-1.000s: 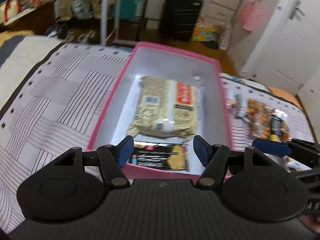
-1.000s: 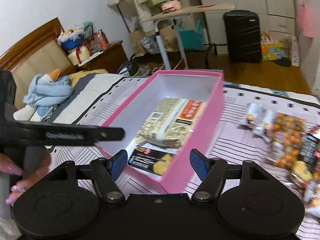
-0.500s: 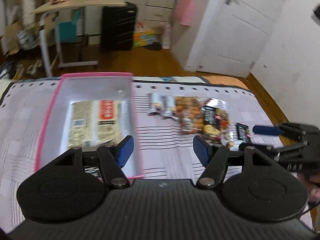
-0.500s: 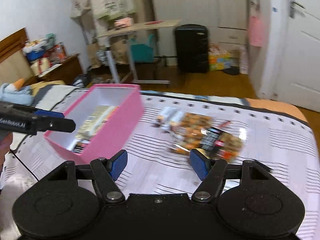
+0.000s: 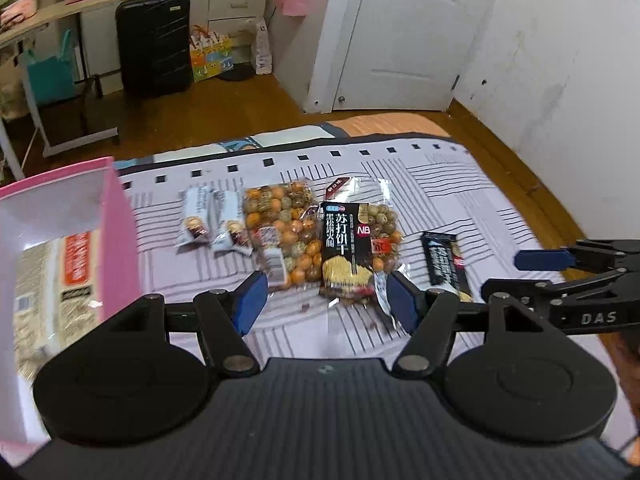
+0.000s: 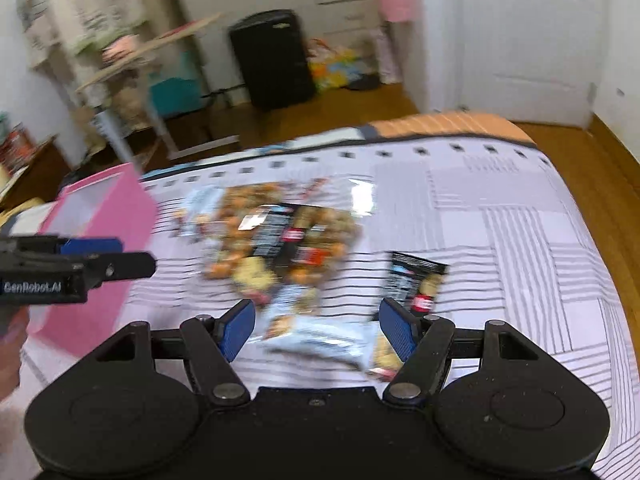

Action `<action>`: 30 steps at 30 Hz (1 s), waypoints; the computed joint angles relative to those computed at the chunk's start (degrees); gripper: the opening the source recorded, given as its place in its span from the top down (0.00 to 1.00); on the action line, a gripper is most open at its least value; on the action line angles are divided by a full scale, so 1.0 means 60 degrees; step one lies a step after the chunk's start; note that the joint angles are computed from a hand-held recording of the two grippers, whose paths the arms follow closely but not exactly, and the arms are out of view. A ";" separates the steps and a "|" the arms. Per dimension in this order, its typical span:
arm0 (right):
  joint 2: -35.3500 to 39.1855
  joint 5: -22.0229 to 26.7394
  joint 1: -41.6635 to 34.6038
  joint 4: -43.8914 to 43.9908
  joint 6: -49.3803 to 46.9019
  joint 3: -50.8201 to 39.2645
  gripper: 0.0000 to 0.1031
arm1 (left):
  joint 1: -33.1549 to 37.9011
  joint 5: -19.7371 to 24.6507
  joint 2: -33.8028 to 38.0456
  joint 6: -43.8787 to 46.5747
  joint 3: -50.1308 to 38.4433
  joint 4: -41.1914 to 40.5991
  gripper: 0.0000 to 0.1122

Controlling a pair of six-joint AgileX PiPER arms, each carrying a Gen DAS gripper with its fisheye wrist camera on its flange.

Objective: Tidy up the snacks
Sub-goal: 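Grasp another black NB cracker packet with the left tool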

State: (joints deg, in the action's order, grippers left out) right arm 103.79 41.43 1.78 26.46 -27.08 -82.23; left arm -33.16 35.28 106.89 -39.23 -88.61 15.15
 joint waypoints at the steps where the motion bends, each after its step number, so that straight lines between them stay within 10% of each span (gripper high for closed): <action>1: 0.0254 -0.0155 -0.0071 -0.0068 0.0134 -0.0070 0.29 | 0.0003 -0.0020 0.0389 -0.0021 -0.0290 -0.0002 0.42; 13: 0.3078 -0.0528 -0.0111 -0.1278 0.1606 -0.1690 0.29 | 0.0119 0.0669 0.4689 -0.0253 -0.4517 -0.0017 0.42; 21: 0.2809 -0.2118 0.0574 -0.3122 0.1768 -0.0853 0.38 | 0.0160 0.0340 0.4967 0.0579 -0.4714 -0.0557 0.45; 30: 0.2546 -0.2545 0.0086 -0.1490 0.0292 -0.0280 0.33 | 0.0207 0.0276 0.4986 0.0562 -0.4720 -0.0704 0.54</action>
